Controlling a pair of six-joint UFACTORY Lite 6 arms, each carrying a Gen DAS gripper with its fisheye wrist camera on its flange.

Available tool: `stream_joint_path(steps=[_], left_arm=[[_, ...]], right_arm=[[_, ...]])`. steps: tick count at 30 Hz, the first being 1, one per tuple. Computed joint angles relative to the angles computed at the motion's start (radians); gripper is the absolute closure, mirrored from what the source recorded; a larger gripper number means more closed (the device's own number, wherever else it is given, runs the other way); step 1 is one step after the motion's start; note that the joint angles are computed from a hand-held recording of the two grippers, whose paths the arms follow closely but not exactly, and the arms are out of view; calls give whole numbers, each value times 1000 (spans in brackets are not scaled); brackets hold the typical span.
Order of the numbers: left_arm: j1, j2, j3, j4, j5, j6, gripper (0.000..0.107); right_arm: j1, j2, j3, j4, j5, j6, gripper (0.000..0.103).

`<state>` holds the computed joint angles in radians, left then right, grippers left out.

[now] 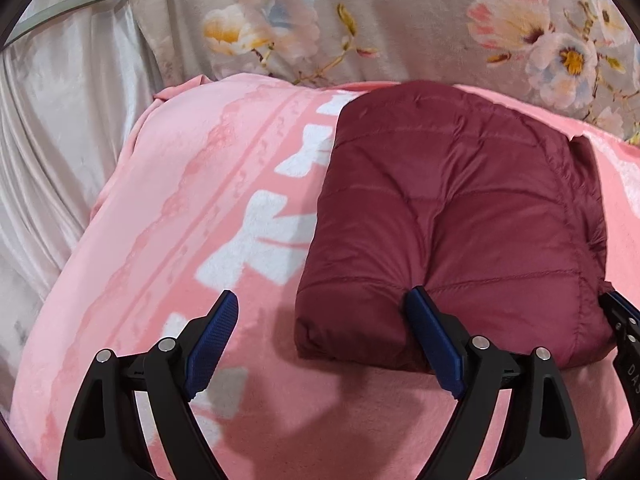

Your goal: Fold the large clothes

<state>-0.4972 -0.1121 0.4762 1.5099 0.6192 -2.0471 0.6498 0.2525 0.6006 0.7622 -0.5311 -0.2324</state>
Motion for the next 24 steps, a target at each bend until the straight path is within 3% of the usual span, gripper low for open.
stream_joint_path(steps=[8,10,12,16,19,24], left_arm=[[-130,-93,-48,-186,109,95,21],[-179,-114,-73,-221,126,84,21],[-211,-119,-97,-243,112,65,21],[-335,-94,-155,-257,122,-71,21],[-453,-45,-173,-283,170,-167,21],[-600,-49,-186,-355,249,-226,21]], right_arm=[[23,-184,-154,87,17,-24,90],[71,-240,-214,135,-16,-37,82],[128,-271,-261,181,-53,-45,68],[343,-266,-357,324,-215,-21,47],[459,-207,-375,418,-285,-15,43],[566,-285,-463,504,-326,46,36]])
